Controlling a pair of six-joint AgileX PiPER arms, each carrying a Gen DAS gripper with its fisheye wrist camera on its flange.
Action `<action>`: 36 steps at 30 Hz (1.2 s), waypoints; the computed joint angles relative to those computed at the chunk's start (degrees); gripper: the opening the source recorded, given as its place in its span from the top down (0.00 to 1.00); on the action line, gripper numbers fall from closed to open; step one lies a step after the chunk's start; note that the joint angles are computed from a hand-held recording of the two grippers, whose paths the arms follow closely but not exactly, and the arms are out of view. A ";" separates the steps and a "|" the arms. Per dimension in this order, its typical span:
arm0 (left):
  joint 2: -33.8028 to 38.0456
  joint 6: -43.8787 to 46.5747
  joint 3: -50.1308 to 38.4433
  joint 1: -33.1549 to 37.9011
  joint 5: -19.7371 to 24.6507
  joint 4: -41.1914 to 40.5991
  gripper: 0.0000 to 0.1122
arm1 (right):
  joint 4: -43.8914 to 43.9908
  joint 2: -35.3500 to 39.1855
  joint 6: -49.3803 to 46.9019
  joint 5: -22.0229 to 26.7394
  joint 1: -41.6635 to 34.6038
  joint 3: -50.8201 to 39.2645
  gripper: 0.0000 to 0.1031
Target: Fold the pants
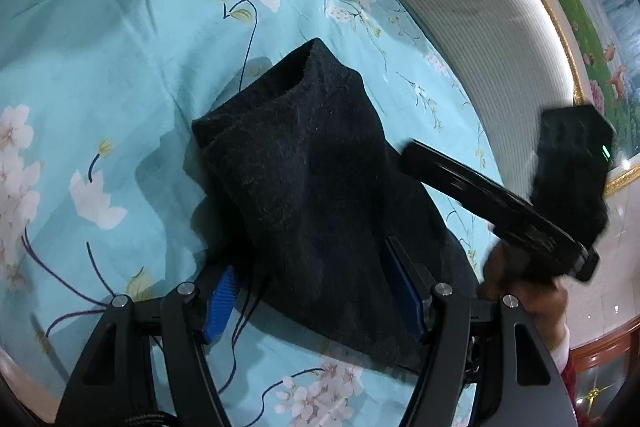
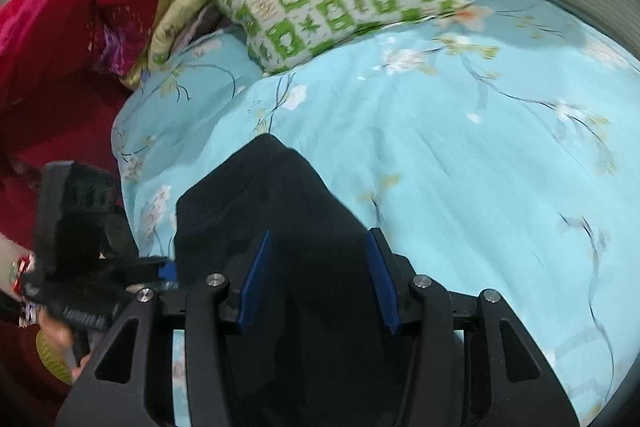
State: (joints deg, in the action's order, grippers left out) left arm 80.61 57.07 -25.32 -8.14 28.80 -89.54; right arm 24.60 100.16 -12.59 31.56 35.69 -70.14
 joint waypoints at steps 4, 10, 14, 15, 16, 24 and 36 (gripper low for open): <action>0.69 3.32 0.04 -0.52 -0.67 -2.25 0.40 | 1.32 8.60 -4.34 6.74 -0.09 -10.00 0.51; 2.13 4.04 -1.70 -2.38 -3.71 -3.39 0.46 | 8.82 15.60 -11.17 15.26 -4.82 -19.02 0.61; 3.64 5.22 -2.54 -1.51 -4.20 -4.20 0.60 | 10.23 16.24 -12.75 16.30 -5.30 -19.79 0.70; 4.33 6.88 -2.40 -0.16 -2.78 -5.57 0.64 | 10.59 16.47 -12.66 16.43 -5.36 -20.09 0.71; 5.06 8.04 -2.47 0.70 -2.04 -6.53 0.70 | 11.47 16.31 -12.96 16.38 -5.63 -19.76 0.73; 2.34 2.14 -2.68 1.09 -1.48 -0.98 0.83 | 14.61 11.87 -13.69 13.02 -5.48 -14.64 0.80; -12.44 -29.88 -7.43 -10.19 -5.72 28.17 0.85 | 20.23 -6.91 -16.99 7.02 -6.28 -0.86 0.80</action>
